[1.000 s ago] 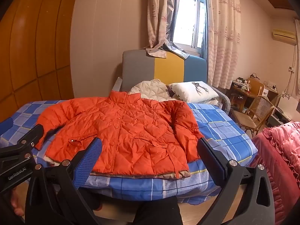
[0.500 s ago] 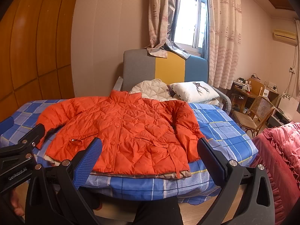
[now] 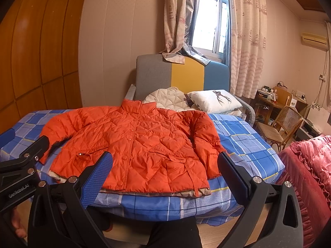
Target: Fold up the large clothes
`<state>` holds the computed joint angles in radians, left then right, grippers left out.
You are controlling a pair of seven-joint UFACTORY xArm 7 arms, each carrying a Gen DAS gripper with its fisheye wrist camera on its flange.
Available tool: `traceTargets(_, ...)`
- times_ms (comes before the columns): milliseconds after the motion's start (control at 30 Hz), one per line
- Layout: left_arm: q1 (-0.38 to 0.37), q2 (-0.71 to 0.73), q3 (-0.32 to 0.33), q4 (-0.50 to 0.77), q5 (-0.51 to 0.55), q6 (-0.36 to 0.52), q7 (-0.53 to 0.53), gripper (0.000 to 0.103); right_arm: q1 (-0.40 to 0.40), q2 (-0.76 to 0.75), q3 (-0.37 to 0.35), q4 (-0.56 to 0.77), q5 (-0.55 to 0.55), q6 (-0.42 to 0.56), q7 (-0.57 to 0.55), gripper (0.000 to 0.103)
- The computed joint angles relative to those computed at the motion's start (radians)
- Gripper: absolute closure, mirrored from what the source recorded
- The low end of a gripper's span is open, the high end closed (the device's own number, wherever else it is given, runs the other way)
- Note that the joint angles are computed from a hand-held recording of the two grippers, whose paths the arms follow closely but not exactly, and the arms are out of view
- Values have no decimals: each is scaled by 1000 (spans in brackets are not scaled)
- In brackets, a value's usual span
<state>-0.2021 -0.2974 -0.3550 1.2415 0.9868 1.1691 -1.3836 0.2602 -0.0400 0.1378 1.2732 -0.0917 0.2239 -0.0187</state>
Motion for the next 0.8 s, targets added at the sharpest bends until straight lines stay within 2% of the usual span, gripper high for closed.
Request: traceTargets(800, 7, -11, 3, -18, -9, -7, -6, 2, 0, 0, 0, -1, 1, 2, -1, 3)
